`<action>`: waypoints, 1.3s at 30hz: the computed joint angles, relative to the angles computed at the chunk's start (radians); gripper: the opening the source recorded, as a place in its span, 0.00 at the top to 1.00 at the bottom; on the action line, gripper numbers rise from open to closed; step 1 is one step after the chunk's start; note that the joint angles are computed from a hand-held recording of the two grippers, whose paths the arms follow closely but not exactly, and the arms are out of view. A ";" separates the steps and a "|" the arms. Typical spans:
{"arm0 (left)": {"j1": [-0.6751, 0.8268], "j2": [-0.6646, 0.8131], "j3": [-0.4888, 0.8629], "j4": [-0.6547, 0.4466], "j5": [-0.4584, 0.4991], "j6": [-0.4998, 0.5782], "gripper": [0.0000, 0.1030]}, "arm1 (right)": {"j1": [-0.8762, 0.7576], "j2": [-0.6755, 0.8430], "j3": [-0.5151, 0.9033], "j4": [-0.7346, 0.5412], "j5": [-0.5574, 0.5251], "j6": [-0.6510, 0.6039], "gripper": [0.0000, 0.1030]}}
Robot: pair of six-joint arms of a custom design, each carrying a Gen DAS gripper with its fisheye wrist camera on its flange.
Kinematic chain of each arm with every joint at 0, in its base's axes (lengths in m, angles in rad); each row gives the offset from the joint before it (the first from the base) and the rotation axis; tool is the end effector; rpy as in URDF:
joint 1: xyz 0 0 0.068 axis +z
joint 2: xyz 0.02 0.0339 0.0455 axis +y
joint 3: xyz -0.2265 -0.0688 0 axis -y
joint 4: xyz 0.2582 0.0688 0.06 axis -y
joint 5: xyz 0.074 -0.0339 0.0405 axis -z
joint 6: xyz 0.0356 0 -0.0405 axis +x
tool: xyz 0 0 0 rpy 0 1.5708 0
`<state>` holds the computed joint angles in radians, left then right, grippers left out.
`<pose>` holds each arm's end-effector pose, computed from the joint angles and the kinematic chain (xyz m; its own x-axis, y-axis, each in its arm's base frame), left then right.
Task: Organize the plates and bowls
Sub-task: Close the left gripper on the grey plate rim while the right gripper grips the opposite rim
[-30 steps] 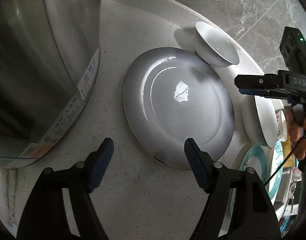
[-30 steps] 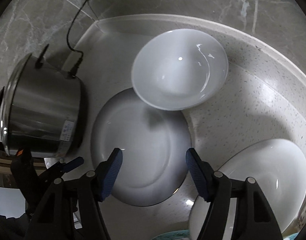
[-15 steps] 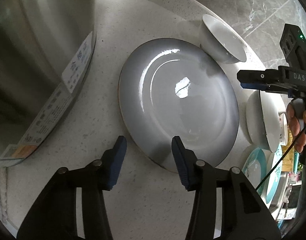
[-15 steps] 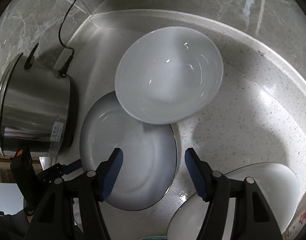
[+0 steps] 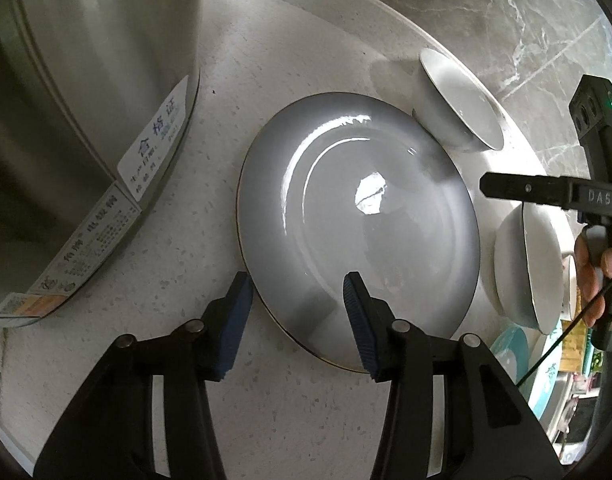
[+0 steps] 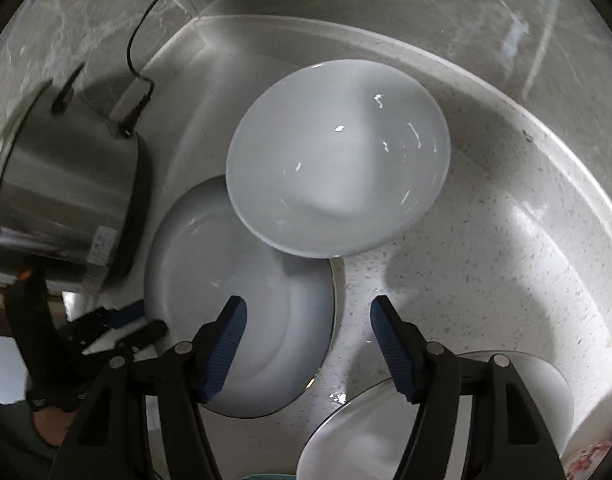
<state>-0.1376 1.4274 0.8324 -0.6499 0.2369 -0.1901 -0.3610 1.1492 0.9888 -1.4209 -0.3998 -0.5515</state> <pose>0.2662 -0.0453 0.1398 -0.9608 -0.0524 -0.2724 0.0267 0.9600 -0.2788 0.1833 -0.0544 0.2314 -0.9693 -0.1500 -0.1950 -0.2098 0.9178 0.3370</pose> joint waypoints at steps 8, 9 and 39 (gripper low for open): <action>-0.009 -0.025 -0.023 0.018 -0.001 -0.044 0.57 | 0.123 0.005 0.003 0.018 0.052 0.077 0.47; -0.005 -0.032 -0.029 0.020 0.002 -0.043 0.57 | 0.143 0.009 0.002 0.024 0.066 0.088 0.47; 0.001 -0.058 -0.045 0.027 -0.003 -0.088 0.58 | 0.317 0.127 -0.007 0.170 0.149 0.270 0.68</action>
